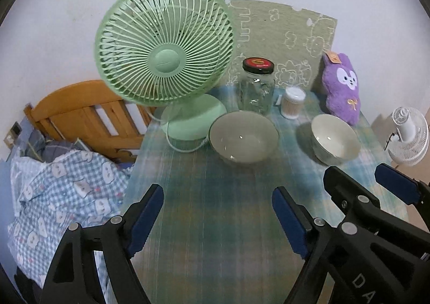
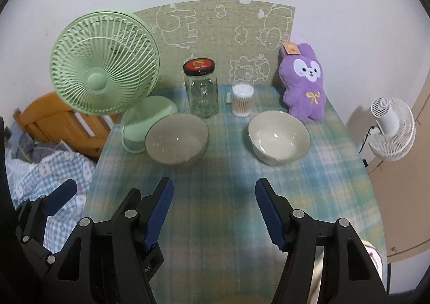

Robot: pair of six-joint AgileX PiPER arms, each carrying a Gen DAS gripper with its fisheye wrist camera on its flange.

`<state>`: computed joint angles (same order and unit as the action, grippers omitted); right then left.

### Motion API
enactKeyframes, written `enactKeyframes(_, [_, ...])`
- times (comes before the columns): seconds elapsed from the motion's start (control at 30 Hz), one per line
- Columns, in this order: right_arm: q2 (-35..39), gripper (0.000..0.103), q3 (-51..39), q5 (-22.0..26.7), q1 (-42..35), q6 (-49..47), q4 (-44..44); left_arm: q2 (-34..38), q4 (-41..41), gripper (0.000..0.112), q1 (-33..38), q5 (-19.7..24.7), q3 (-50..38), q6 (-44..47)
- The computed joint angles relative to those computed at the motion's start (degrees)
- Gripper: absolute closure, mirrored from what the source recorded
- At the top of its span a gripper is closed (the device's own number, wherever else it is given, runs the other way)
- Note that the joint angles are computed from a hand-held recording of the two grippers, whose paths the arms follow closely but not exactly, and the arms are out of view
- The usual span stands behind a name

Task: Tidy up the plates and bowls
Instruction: 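Move both grippers to the white bowl beside the fan base, then close both grippers on the rim of the white bowl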

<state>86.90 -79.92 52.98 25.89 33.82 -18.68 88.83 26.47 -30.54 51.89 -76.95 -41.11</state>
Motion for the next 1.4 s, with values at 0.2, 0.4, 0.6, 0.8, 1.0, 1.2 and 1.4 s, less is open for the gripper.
enactKeyframes(0.2, [10.1, 0.036, -7.4, -1.6, -0.7, 1.0, -0.5, 6.5, -1.3, 0.031, 5.5, -5.7, -2.9, 5.0])
enactKeyframes(0.4, [18.5, 0.036, -13.4, -3.7, -2.4, 1.5, -0.7, 12.9, -4.2, 0.034, 9.2, -9.6, -6.8, 9.8])
enactKeyframes(0.6, [25.5, 0.036, -20.0, -4.1, -4.0, 1.0, -0.5, 19.6, -6.0, 0.035, 11.0, -11.3, -12.6, 12.5])
enactKeyframes(0.8, [31.7, 0.036, -24.7, -4.4, -4.7, 1.0, -1.7, 25.6, -8.9, 0.038, 12.6, -12.1, -16.5, 14.0])
enactKeyframes(1.0, [36.1, 0.038, -27.6, -5.3, -5.8, 0.4, -1.2, 30.0, -10.1, 0.051, 13.8, -11.6, -19.6, 13.6])
enactKeyframes(1.2, [40.0, 0.065, -31.3, -3.6, -6.0, -2.3, 0.3, 31.9, -8.2, 0.073, 13.8, -12.0, -20.0, 13.1])
enactKeyframes(1.4, [41.3, 0.081, -32.3, -3.3, -6.6, -3.4, 1.8, 31.8, -10.3, 0.083, 13.7, -12.9, -19.5, 14.8])
